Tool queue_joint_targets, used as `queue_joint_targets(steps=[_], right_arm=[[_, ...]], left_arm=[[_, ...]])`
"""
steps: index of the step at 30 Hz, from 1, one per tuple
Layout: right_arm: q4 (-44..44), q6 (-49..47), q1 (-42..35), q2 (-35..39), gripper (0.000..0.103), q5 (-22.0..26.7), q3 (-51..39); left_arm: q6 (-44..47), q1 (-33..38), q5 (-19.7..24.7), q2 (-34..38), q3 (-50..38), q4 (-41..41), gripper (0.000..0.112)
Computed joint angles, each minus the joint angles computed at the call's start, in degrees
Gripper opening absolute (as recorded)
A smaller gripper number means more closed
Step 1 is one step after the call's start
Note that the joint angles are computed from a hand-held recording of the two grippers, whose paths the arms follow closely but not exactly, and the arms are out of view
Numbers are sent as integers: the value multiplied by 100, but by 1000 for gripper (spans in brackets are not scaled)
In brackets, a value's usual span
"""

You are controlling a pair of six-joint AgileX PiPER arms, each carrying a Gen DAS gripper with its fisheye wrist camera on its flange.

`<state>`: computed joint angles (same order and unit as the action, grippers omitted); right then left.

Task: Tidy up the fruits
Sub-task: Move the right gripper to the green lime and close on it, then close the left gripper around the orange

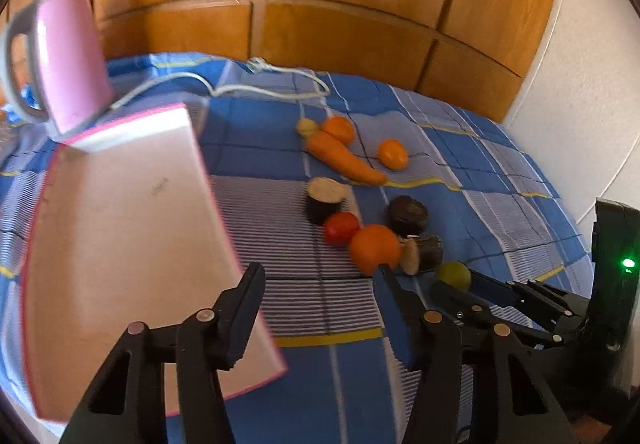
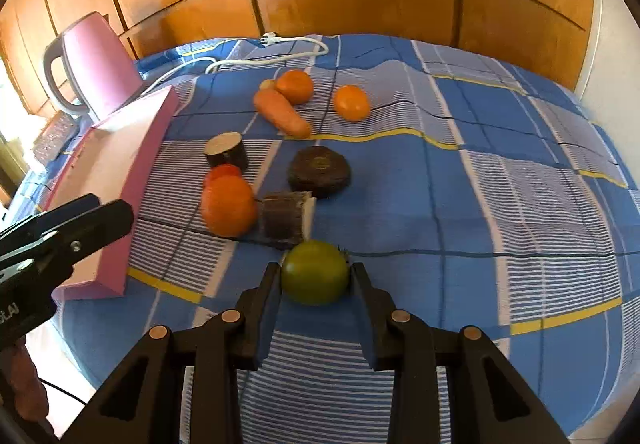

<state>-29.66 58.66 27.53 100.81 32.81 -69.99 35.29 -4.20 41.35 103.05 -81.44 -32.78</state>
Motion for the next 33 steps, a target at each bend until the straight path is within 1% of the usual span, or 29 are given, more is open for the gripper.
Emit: queue_joint_targets(steps=[8, 12, 21, 22, 23, 24, 26, 29, 33], right_arm=[[-11, 17, -84, -28, 35, -79, 72], [-49, 4, -86, -22, 35, -97, 80], [0, -96, -124, -15, 35, -135, 76], [-3, -96, -122, -13, 35, -136, 76], [-7, -98, -123, -11, 35, -139, 77], [-19, -82, -113, 0, 35, -125, 60], [-34, -74, -102, 17, 35, -104, 35], [7, -111, -110, 14, 35, -105, 28], [113, -206, -117, -25, 35, -117, 34]], left_arm=[[-375, -263, 231, 410, -474, 129, 57], [-526, -335, 427, 619, -736, 80, 57], [-877, -554, 416, 979, -1055, 332, 56], [-863, -578, 307, 968, -1014, 351, 54], [-833, -582, 296, 985, -1022, 327, 52], [-765, -551, 399, 1048, -1089, 200, 49], [-689, -495, 563, 1140, -1176, -16, 40], [-551, -506, 446, 1047, -996, -64, 38], [-411, -433, 403, 867, -754, -146, 38]])
